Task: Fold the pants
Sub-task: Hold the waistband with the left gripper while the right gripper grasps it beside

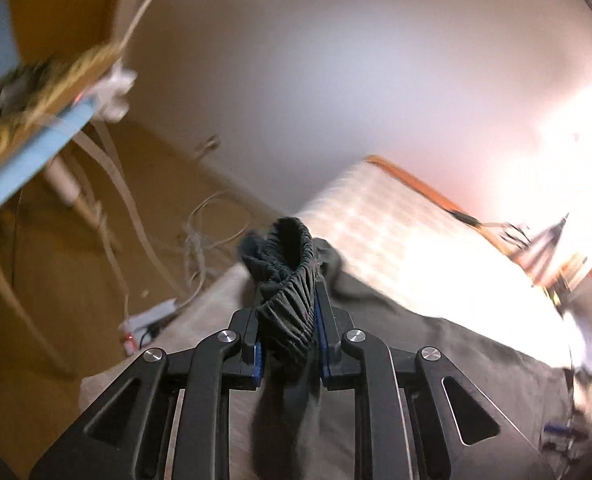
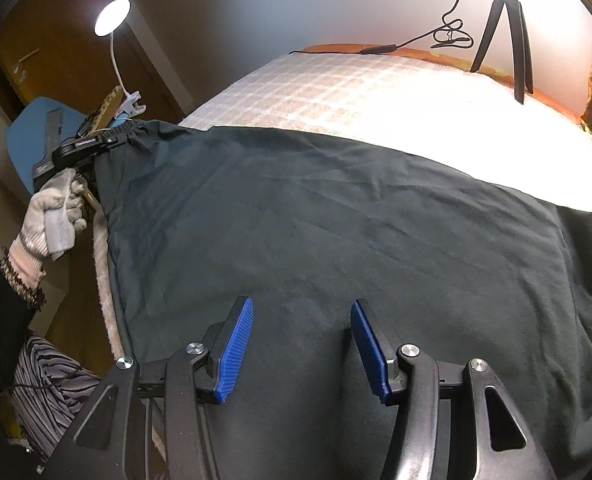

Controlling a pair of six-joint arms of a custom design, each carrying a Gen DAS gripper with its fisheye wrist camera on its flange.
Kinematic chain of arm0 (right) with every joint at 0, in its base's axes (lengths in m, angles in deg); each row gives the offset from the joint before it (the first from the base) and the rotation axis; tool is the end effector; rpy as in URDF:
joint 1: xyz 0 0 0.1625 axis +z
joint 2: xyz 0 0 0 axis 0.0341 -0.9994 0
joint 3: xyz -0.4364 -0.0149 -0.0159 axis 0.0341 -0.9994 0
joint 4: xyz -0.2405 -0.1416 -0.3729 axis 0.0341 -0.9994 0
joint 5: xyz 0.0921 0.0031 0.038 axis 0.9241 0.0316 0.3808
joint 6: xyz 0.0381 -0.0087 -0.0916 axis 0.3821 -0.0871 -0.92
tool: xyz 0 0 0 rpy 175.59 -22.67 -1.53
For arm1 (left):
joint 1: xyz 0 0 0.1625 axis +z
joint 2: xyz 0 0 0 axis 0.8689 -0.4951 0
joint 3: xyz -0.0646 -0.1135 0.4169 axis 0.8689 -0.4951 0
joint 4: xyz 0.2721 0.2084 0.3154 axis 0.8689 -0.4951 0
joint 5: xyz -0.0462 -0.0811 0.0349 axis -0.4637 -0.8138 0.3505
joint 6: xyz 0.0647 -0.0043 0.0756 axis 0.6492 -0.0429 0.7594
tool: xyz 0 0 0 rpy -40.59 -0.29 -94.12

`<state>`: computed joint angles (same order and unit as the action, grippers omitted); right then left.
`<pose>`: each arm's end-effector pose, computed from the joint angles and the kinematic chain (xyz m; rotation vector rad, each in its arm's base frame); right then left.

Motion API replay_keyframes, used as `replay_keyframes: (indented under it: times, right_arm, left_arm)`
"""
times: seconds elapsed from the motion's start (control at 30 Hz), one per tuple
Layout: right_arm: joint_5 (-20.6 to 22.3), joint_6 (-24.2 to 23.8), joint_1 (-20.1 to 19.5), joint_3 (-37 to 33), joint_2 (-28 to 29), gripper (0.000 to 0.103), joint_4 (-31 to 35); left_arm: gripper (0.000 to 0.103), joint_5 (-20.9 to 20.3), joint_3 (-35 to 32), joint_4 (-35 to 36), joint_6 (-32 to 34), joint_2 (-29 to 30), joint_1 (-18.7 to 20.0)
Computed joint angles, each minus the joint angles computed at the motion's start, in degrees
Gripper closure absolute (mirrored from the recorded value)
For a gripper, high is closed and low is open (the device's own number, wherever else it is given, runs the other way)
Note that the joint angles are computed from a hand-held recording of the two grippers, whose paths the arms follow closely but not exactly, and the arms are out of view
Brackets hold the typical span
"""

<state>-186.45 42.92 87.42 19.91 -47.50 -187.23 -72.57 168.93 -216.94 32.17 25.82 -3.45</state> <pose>0.1034 -0.8163 0.1831 1.0216 -2.6697 0.1727 -0.1474 -0.6427 0.1399 -0.4279 2.0080 -1.3728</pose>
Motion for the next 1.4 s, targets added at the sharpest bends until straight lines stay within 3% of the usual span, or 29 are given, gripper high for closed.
replay_keyframes:
  times: [0.13, 0.33, 0.53, 0.77, 1.0, 1.13, 1.27, 1.4]
  right_arm:
    - [1.2, 1.8, -0.1, -0.9, 0.3, 0.049, 1.1]
    - [3.0, 3.8, -0.4, -2.2, 0.8, 0.049, 2.7]
    - [7.1, 7.5, -1.3, -4.3, 1.0, 0.049, 6.3]
    - [14.5, 13.5, -3.0, -8.5, 2.7, 0.043, 14.1]
    - [20.0, 17.4, -4.1, -10.9, 4.3, 0.029, 19.7]
    - [19.7, 18.9, -3.8, -11.6, 5.4, 0.029, 21.1]
    - [20.0, 19.6, -3.2, -11.5, 5.9, 0.029, 21.5]
    - [17.4, 18.9, -2.1, -11.1, 6.1, 0.027, 20.8]
  left_arm:
    - [0.085, -0.3, -4.3, -3.1, 13.1, 5.2, -2.9]
    - [0.085, -4.7, -9.1, 2.5, 18.5, 10.9, -4.3]
    - [0.085, -3.2, -14.8, 7.1, 28.3, 18.8, -6.3]
    - [0.085, -1.3, -22.3, -2.0, 56.3, 28.9, -10.0]
    - [0.085, -2.7, -24.9, 0.9, 62.1, 33.0, -11.5]
    - [0.085, -3.1, -25.9, 2.7, 62.2, 33.3, -11.8]
    - [0.085, -1.6, -27.5, -0.9, 68.7, 35.3, -12.2]
    - [0.084, -0.2, -27.2, -5.2, 74.9, 36.8, -13.0]
